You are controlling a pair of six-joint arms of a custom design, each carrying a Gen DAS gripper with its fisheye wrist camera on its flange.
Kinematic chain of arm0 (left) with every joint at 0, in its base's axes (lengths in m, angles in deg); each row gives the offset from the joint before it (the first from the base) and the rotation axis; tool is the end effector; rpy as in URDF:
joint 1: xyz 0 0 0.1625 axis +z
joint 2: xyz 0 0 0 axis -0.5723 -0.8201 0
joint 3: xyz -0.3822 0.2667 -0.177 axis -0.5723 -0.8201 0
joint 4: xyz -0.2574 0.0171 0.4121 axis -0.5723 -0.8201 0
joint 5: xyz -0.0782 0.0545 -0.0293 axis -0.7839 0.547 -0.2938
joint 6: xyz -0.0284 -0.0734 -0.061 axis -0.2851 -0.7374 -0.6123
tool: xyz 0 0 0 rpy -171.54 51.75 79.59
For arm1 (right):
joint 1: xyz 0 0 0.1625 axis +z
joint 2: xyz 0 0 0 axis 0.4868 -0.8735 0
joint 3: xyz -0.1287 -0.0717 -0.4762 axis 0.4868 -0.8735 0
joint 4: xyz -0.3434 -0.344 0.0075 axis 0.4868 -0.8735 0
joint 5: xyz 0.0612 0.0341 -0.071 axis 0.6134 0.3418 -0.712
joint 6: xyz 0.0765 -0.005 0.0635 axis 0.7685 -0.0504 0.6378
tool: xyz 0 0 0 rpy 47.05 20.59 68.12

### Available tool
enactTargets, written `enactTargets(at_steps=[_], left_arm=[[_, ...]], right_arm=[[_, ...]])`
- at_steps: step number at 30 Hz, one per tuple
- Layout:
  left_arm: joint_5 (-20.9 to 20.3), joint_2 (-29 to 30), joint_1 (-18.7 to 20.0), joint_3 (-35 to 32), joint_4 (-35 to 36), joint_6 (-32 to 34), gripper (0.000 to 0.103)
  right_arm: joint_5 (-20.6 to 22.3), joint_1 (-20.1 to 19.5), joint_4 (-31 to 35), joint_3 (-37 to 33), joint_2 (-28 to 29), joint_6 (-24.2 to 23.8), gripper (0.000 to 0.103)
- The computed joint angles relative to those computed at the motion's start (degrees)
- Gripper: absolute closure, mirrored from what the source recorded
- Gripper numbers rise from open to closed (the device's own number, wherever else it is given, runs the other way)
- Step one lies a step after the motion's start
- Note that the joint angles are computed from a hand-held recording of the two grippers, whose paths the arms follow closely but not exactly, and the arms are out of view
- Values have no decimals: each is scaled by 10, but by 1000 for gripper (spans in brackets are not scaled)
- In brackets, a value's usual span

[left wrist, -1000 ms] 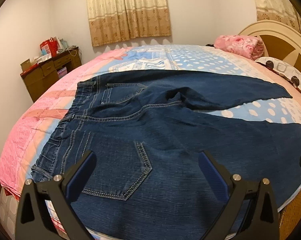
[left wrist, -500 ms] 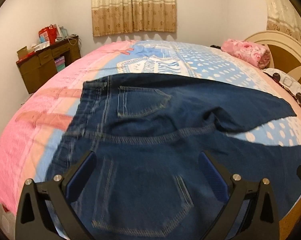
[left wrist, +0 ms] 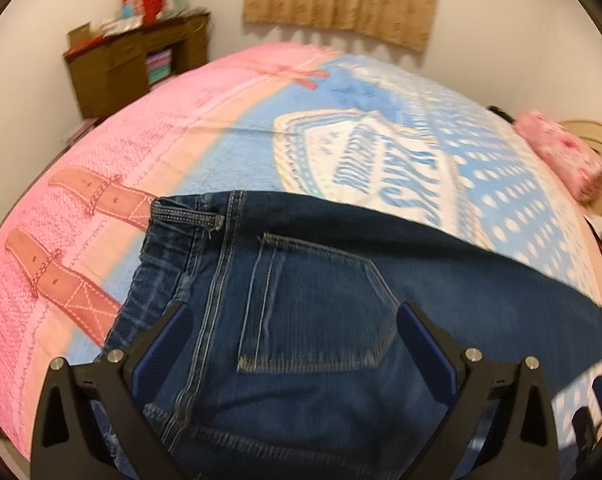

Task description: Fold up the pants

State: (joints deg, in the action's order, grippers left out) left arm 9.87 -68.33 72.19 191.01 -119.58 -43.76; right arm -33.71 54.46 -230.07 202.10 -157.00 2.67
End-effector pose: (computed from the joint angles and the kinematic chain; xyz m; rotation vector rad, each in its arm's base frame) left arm -0.3767 -0.5628 0.0407 -0.1487 2.2018 -0.9438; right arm 0.0584 -0.5349 0.3467 0.7635 -2.3314 0.9438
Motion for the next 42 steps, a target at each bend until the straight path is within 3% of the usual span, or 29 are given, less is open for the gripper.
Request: enactTargets(at_steps=[3, 7, 11, 16, 22, 23, 24, 25, 26, 29, 34, 42], left_arm=[[-5, 9, 13, -20, 33, -36, 0], [12, 21, 23, -36, 67, -51, 0], [17, 23, 28, -34, 48, -44, 0], [34, 16, 28, -22, 48, -60, 0], [23, 3, 32, 0, 23, -52, 0], [22, 2, 32, 6, 4, -43, 0], [20, 2, 32, 12, -18, -29, 0], [16, 2, 34, 13, -30, -18, 0], [12, 2, 35, 12, -33, -12, 0], [1, 2, 35, 19, -83, 22, 0], [9, -5, 17, 52, -197, 65, 0], [-36, -5, 11, 83, -298, 63, 0]], right_arm=[[-3, 11, 27, -45, 37, -9, 16], [-4, 27, 35, -103, 98, -99, 16], [-11, 41, 101, -177, 162, -155, 16], [0, 60, 226, -266, 234, -159, 16], [-38, 85, 265, -320, 305, -190, 17], [-46, 88, 274, -325, 315, -201, 22], [-56, 89, 278, -326, 320, -210, 44], [-69, 91, 293, -330, 326, -214, 74], [-75, 90, 331, -337, 328, -202, 84], [-47, 83, 331, -323, 312, -188, 93], [31, 75, 332, -268, 246, -184, 95], [49, 71, 289, -169, 178, -223, 95]])
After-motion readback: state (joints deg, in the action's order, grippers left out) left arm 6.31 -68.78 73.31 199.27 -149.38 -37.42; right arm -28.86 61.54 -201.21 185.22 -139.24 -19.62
